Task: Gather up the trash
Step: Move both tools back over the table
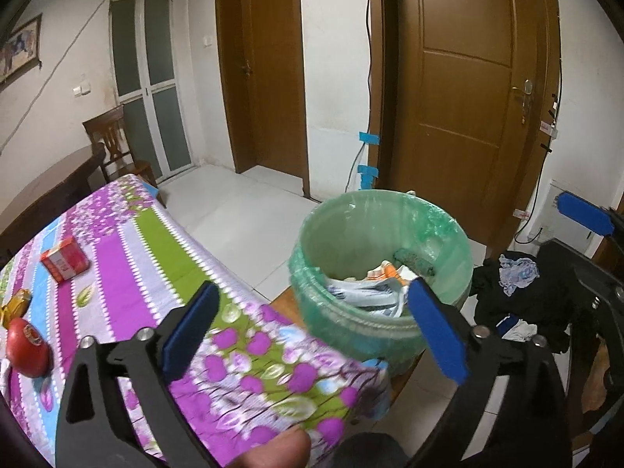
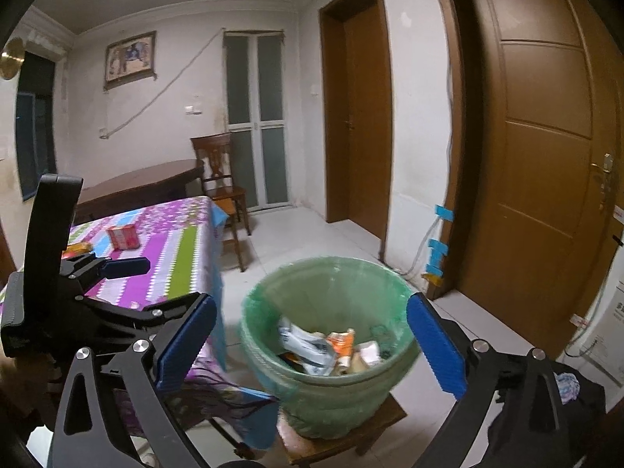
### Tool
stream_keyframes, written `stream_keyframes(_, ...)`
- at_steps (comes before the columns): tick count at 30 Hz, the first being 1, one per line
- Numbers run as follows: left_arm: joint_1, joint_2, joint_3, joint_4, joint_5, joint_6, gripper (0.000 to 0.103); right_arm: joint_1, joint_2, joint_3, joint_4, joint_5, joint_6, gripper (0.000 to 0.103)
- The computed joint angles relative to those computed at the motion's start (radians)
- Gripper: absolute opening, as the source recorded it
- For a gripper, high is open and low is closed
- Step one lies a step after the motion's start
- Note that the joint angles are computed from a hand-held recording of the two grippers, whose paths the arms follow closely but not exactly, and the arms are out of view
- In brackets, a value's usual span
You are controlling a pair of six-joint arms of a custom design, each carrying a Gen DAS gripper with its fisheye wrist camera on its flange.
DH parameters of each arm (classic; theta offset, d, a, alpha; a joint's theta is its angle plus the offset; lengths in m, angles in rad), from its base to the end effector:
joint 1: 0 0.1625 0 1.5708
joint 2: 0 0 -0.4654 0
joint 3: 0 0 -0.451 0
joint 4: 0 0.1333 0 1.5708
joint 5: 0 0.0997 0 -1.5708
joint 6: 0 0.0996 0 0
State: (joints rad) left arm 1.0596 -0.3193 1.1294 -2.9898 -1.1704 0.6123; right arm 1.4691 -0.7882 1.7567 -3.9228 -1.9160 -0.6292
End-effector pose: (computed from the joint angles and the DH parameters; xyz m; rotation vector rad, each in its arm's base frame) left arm -0.2838 -0.8579 -0.0363 1.2482 2.2953 -0.7915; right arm 0.0286 -0.7008 0.2014 0.2386 -1.9730 1.3991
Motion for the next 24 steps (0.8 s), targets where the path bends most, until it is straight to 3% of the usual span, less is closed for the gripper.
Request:
stream_keyframes(8,0.052,-0.112,0.131,-0.151,-0.004,0.021,0.097,0.037,0.047,-0.058,0.113,0.063,-0.020,0.098)
stream_keyframes(12,0.085,-0.172,0.167,-0.183,0.042,0.018,0.097,0.062,0.079,-0.107,0.175,0.089,-0.040,0.098)
stream_keyframes(17,0.138,-0.238,0.168,-0.184,0.161,0.002,0.097,0.086,0.123,-0.170,0.272,0.122,-0.042,0.098)
stream_keyframes(21,0.201,-0.267,0.104,-0.131,0.262,-0.057,0.097,0.101,0.159,-0.221,0.348,0.147,-0.047,0.098)
stream_keyframes(23,0.231,-0.265,0.043,-0.067,0.316,-0.096,0.091,0.108,0.176,-0.246,0.379,0.155,-0.049,0.098)
stream_keyframes(24,0.246,-0.265,0.014,-0.019,0.332,-0.124,0.083,0.112,0.184,-0.259,0.395,0.159,-0.047,0.098)
